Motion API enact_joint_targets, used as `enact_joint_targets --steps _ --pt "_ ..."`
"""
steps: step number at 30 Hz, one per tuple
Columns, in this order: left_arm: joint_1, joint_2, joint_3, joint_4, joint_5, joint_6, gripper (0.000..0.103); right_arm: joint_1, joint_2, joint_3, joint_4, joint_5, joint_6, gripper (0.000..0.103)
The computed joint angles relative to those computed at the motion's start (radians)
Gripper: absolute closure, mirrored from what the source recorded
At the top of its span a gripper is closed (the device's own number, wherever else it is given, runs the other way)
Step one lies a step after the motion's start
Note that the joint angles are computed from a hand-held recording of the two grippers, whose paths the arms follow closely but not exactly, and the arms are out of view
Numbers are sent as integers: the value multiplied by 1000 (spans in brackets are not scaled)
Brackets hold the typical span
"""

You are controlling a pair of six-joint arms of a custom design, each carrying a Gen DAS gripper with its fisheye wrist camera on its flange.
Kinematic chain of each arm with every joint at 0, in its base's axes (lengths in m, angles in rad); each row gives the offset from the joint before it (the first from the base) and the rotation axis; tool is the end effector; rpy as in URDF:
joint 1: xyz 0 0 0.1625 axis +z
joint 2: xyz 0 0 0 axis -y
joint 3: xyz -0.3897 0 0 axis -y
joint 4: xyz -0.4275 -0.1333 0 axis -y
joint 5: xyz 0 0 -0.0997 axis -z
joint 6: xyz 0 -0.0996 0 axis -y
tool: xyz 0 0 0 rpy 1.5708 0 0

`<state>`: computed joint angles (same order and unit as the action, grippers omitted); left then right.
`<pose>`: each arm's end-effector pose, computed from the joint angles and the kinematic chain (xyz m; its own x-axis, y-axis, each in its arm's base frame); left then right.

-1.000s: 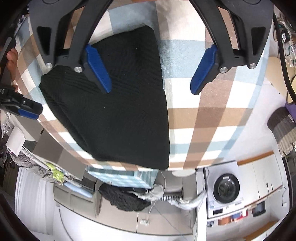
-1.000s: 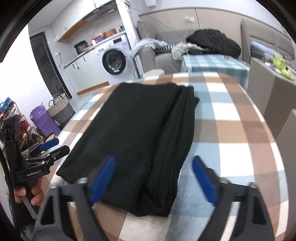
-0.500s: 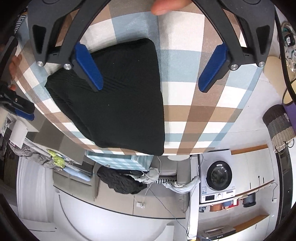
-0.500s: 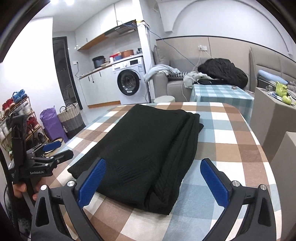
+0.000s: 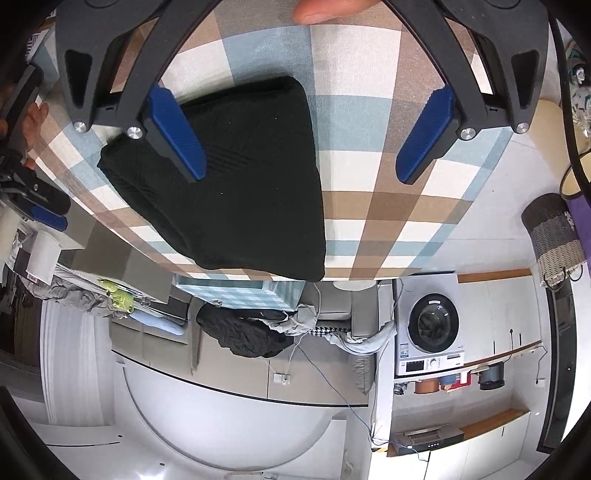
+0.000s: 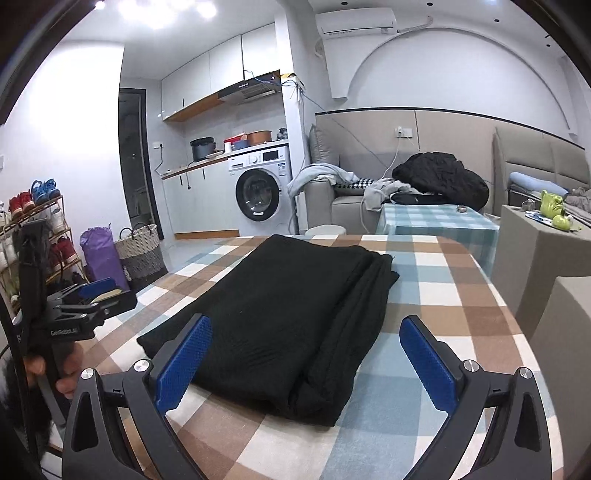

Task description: Fold small clothes

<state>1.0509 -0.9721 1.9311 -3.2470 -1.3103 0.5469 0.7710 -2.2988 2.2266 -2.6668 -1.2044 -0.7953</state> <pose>-0.1619 -0.6028 0.1275 -0.5934 0.6247 -0.5076 0.7996 0.3854 -0.4605 -0.0915 -0.3245 0.5395 -0.8216 0.1130 0.5587 -0.4367 0.5053 -0.7443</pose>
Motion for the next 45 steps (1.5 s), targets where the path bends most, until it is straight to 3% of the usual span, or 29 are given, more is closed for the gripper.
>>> enact_joint_targets --steps 19,45 --pt "5 8 3 -20 -7 -3 1 -33 -20 33 -49 56 -42 0" --pt "15 26 -14 -5 -31 -2 1 -8 -20 33 -42 22 -42 0"
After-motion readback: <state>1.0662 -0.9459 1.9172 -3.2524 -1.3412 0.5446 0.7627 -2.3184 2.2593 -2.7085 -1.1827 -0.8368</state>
